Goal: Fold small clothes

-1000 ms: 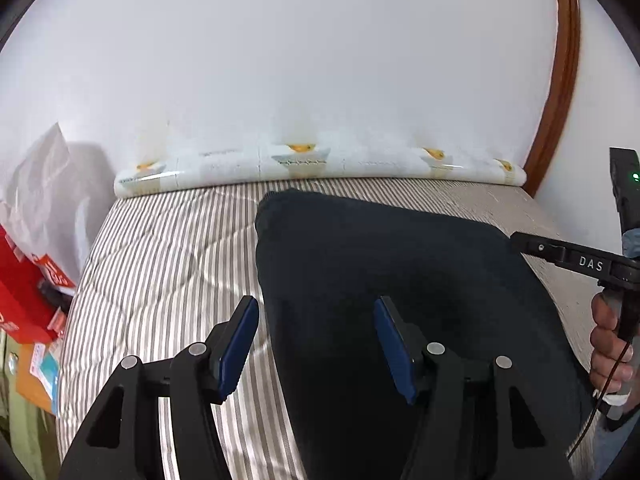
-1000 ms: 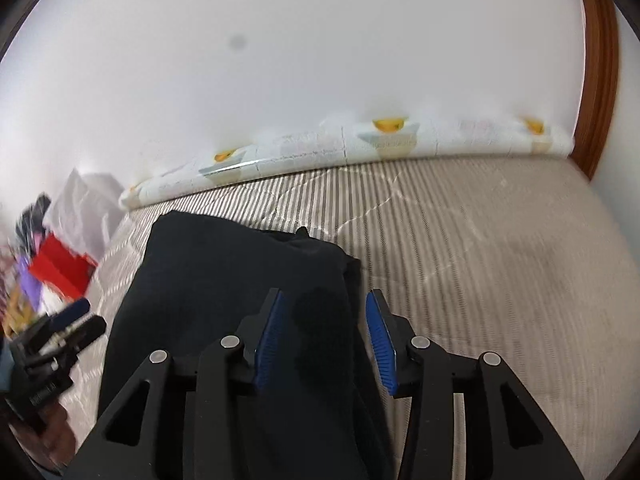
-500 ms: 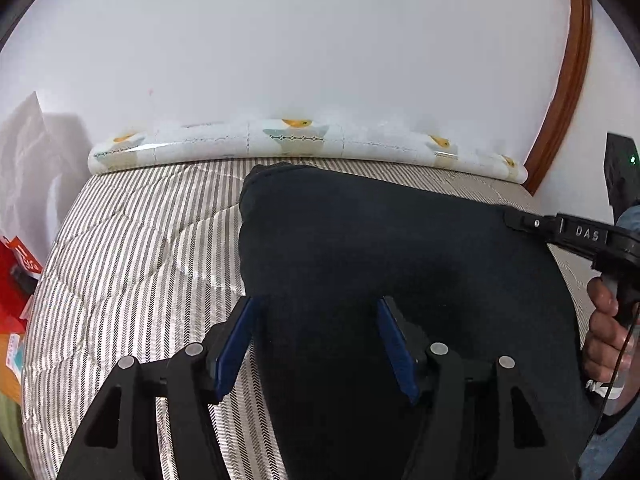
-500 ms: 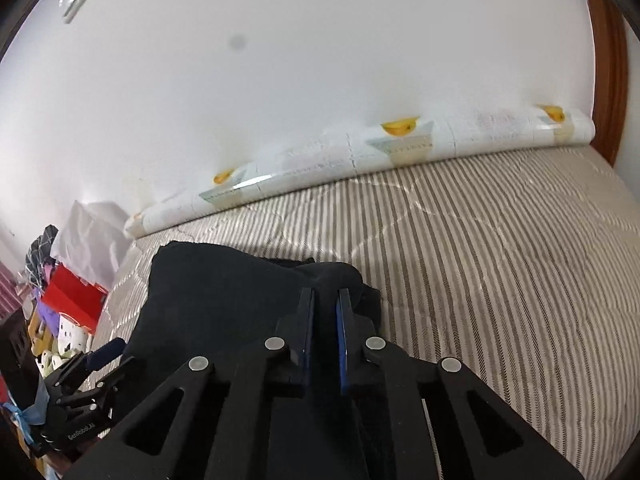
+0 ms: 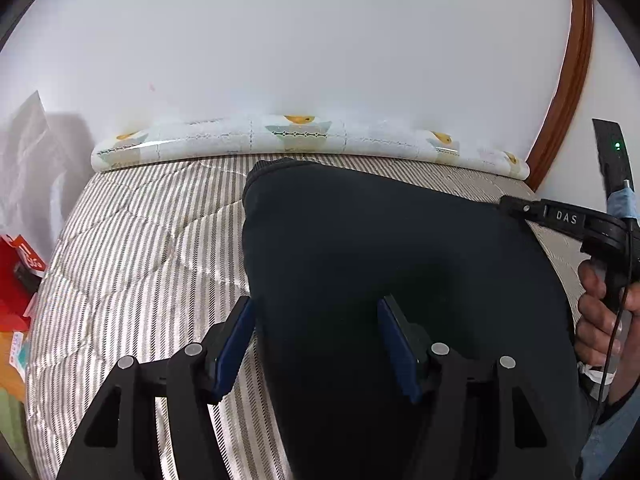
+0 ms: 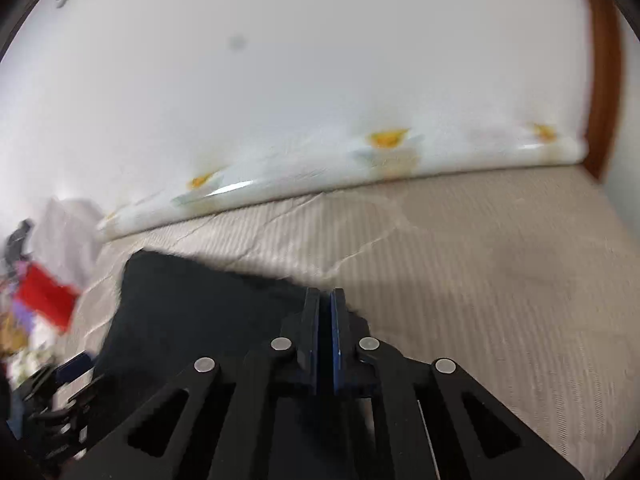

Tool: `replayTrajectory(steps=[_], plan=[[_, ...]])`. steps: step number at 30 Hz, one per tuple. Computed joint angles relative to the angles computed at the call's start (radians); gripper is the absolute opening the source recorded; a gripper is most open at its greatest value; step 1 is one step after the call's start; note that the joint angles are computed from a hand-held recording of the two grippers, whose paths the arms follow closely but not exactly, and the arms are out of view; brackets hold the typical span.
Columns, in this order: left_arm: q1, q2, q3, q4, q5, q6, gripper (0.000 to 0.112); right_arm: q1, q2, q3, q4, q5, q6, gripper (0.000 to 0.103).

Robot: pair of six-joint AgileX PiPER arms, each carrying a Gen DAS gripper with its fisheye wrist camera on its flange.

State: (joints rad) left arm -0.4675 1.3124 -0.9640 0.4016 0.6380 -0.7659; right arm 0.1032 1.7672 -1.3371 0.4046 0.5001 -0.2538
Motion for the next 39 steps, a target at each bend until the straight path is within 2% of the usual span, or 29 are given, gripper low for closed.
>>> replayTrajectory(steps=[1, 2, 4, 6, 8, 10, 14, 18, 20, 21, 22, 24, 26, 31, 33, 35, 37, 38, 39], plan=[[-0.007, -0.007, 0.001, 0.004, 0.012, -0.004, 0.061, 0.009, -0.019, 0.018, -0.06, -0.024, 0.06, 0.004], [-0.015, -0.015, 0.002, 0.006, 0.024, -0.003, 0.061, 0.009, -0.034, 0.022, -0.08, -0.01, 0.08, 0.005], [-0.034, -0.033, 0.006, 0.02, 0.051, -0.013, 0.061, -0.028, -0.076, 0.047, 0.0, 0.027, 0.009, 0.006], [-0.06, -0.057, 0.015, 0.042, 0.079, -0.037, 0.061, -0.07, -0.123, 0.104, 0.105, 0.033, -0.121, 0.013], [-0.087, -0.094, 0.033, 0.05, 0.102, -0.061, 0.061, -0.099, -0.163, 0.147, 0.135, 0.069, -0.184, 0.032], [-0.106, -0.122, 0.049, 0.041, 0.114, -0.07, 0.061, -0.137, -0.205, 0.205, 0.191, 0.108, -0.278, 0.034], [-0.147, -0.194, 0.105, -0.001, 0.12, -0.074, 0.061, -0.164, -0.283, 0.307, 0.192, 0.141, -0.325, 0.038], [-0.237, -0.254, 0.163, 0.052, 0.149, -0.173, 0.061, -0.185, -0.332, 0.378, 0.255, 0.184, -0.416, 0.039], [-0.263, -0.272, 0.175, 0.052, 0.163, -0.195, 0.061, -0.165, -0.341, 0.395, 0.252, 0.186, -0.428, 0.038], [-0.278, -0.28, 0.179, 0.06, 0.173, -0.209, 0.061, -0.152, -0.341, 0.4, 0.246, 0.18, -0.435, 0.033], [-0.292, -0.284, 0.18, 0.071, 0.183, -0.223, 0.061, -0.143, -0.347, 0.413, 0.256, 0.163, -0.465, 0.003], [-0.311, -0.288, 0.178, 0.082, 0.206, -0.244, 0.061, -0.157, -0.374, 0.445, 0.334, 0.109, -0.543, 0.004], [-0.33, -0.298, 0.177, 0.086, 0.227, -0.263, 0.061, -0.234, -0.37, 0.44, 0.469, 0.163, -0.632, 0.004], [-0.416, -0.317, 0.175, 0.141, 0.298, -0.348, 0.061, -0.245, -0.407, 0.456, 0.397, 0.162, -0.557, 0.003], [-0.44, -0.333, 0.182, 0.149, 0.312, -0.369, 0.061, -0.286, -0.453, 0.48, 0.416, 0.188, -0.6, 0.006], [-0.477, -0.352, 0.191, 0.164, 0.332, -0.408, 0.061, -0.351, -0.484, 0.495, 0.437, 0.264, -0.656, 0.009], [-0.514, -0.37, 0.203, 0.178, 0.347, -0.451, 0.061, -0.403, -0.51, 0.518, 0.444, 0.328, -0.697, 0.027], [-0.524, -0.375, 0.208, 0.18, 0.35, -0.463, 0.061, -0.41, -0.52, 0.53, 0.442, 0.333, -0.705, 0.034], [-0.537, -0.381, 0.214, 0.182, 0.351, -0.48, 0.061, -0.425, -0.534, 0.55, 0.447, 0.342, -0.724, 0.035]])
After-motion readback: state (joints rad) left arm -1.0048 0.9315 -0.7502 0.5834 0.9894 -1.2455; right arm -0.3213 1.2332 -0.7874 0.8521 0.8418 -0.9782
